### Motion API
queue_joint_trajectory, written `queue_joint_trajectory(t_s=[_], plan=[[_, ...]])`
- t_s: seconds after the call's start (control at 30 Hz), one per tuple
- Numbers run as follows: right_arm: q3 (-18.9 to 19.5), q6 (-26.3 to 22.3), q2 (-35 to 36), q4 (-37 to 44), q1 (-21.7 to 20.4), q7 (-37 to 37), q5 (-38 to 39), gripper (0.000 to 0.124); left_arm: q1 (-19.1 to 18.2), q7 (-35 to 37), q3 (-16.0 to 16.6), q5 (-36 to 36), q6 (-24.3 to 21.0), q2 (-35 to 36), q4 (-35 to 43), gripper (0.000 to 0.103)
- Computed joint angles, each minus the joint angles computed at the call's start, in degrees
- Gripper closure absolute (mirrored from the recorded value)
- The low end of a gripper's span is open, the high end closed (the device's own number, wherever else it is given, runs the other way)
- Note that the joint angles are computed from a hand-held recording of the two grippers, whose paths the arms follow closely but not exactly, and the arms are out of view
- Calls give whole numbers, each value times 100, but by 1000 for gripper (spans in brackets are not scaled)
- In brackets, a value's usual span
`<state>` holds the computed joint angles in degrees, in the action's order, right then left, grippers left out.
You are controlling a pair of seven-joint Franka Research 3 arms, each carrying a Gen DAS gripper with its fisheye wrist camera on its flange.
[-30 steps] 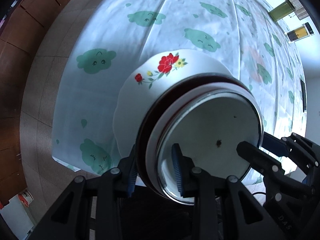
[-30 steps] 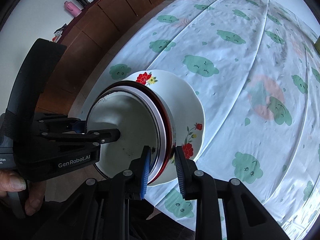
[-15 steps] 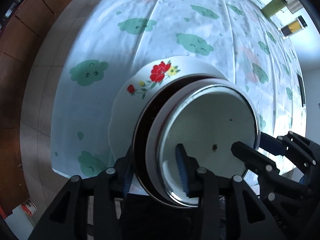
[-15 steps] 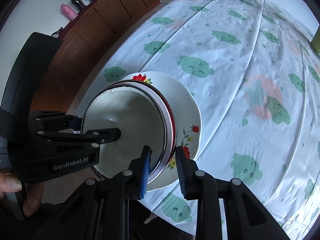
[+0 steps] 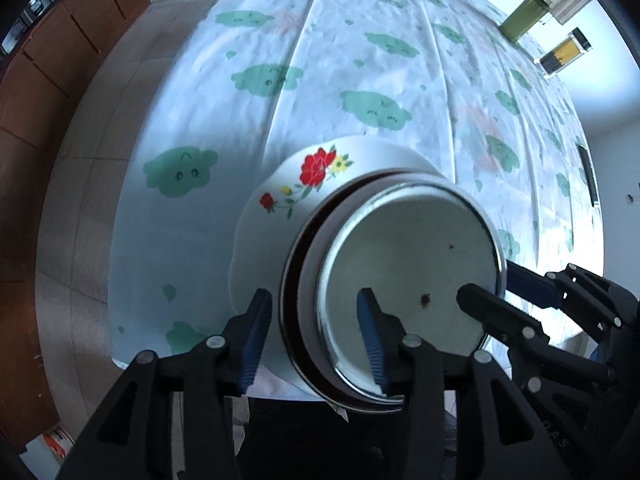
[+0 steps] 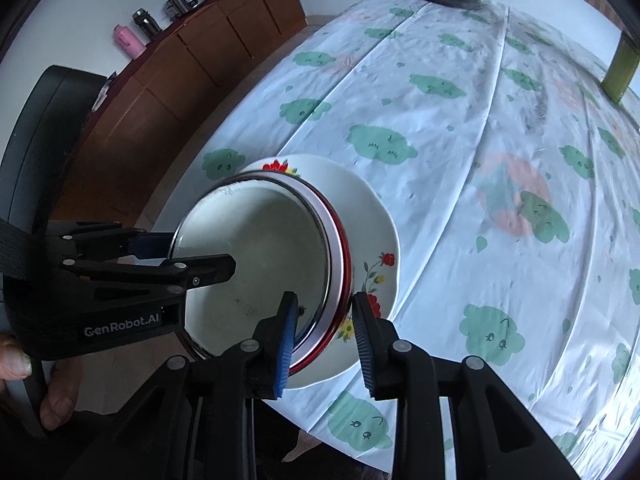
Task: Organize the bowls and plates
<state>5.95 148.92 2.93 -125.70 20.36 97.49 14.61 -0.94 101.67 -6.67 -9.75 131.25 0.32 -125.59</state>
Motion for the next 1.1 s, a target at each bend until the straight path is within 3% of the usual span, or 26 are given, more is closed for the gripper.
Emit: queue_joint_trajectory(t_s=[0.2,0.57,0.7,0.9,1.0,1.1], plan=[[20,267,-98,-73,88,646,-559,82,3,328,3,49,381,-69,-109,50],[130,1085,-601,-826,70,1729,-1770,81,-128,417,87,-158,1015,-735,-810,49],[193,1331,-930,-1233,31,1697,-1668,81,-277,352,155,-159,1366,-1148,-1233,44],[433,1592,-1388,-1663,-253,1952,-2044,79,-579,380,264,-314,1729,-1537,-1635,44],[716,1812,-1645,-1892,-617,2385,-2548,69,-690,301,275,-242,2029,-1712,-1823,43],[1014,2037,-1877,-2079,-994,2736,-2978,68,-759,152,274,-46,2404,-1881,-2014,40]])
